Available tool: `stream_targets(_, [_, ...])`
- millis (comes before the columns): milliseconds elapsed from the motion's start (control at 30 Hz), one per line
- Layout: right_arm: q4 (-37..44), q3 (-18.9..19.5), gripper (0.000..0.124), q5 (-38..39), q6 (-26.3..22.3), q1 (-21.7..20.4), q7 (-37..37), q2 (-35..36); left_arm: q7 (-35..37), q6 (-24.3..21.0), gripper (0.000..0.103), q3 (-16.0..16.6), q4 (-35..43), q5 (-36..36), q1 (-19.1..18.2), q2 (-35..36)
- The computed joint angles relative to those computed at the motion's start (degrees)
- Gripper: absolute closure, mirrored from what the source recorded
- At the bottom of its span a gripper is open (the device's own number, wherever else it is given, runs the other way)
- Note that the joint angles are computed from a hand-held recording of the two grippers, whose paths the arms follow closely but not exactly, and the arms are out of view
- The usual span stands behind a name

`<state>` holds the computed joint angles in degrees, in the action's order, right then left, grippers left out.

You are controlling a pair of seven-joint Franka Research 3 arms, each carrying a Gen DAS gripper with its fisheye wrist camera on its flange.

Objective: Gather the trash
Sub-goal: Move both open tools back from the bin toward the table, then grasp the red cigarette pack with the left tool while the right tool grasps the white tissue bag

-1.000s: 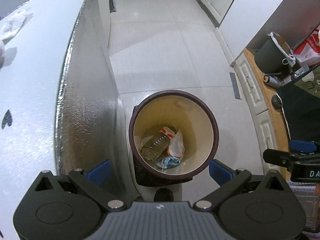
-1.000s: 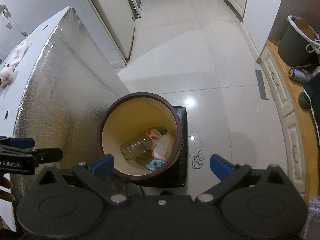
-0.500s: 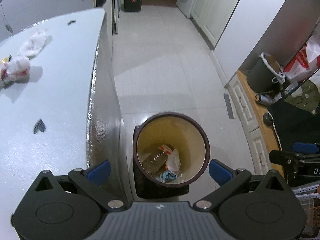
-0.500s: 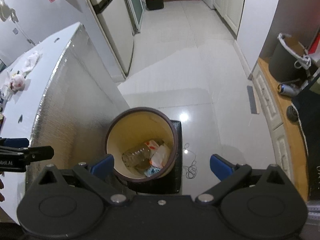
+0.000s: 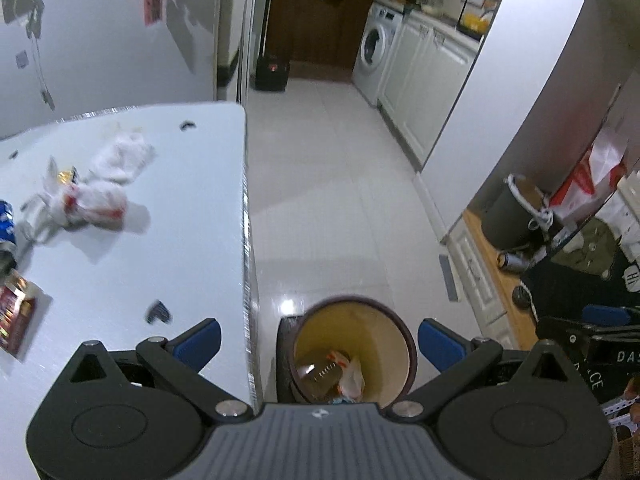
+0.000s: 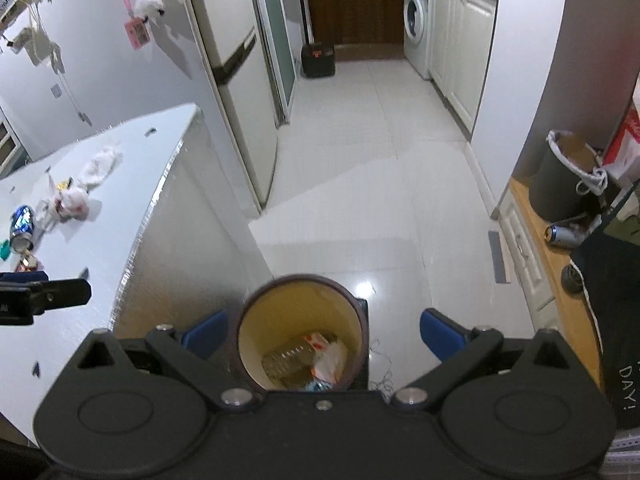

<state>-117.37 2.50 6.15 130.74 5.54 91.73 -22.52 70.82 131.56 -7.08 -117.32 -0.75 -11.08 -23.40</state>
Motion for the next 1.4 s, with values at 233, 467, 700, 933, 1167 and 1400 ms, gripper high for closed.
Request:
stream_targets(233, [-0.09,3.97,0.021,-2.63,2.92,0.8,7.08,-1.41,4.83,1.12,0.0,3.71,-3.05,-1.11,1.05,-5.64])
stream_targets(467, [1.08,8.23,0.021,-6.6,6.03,2.82,15.48,-1.15,10.47,2.66,0.0,7.98,-6.06,-2.51,2.84,-10.95])
stream_targets(700, [4.75,11.58,0.021,-11.36,7.69,5.86,22.33,2.15,15.97,2.93,0.0,12.1,-8.44,-3.64,5.45,-14.75])
stream_targets(933, [10.99,13.68,0.021,-17.54,8.63,9.9,27.89,8.49,22.39,3.3,0.0,16.59,-9.81,-5.39,7.64,-16.61])
stream_targets(1167, [20.51,12.72,0.021,-23.71,10.87,15.19,30.54,18.5,27.39,3.13,0.0,19.05,-9.87,-6.05,11.21,-14.95])
stream_targets(1400, [38.41,9.58,0.021,-20.74,10.35,20.86,23.61,34.85,32.44,3.71,0.0,21.31,-10.5,-9.21,12.39,-13.78])
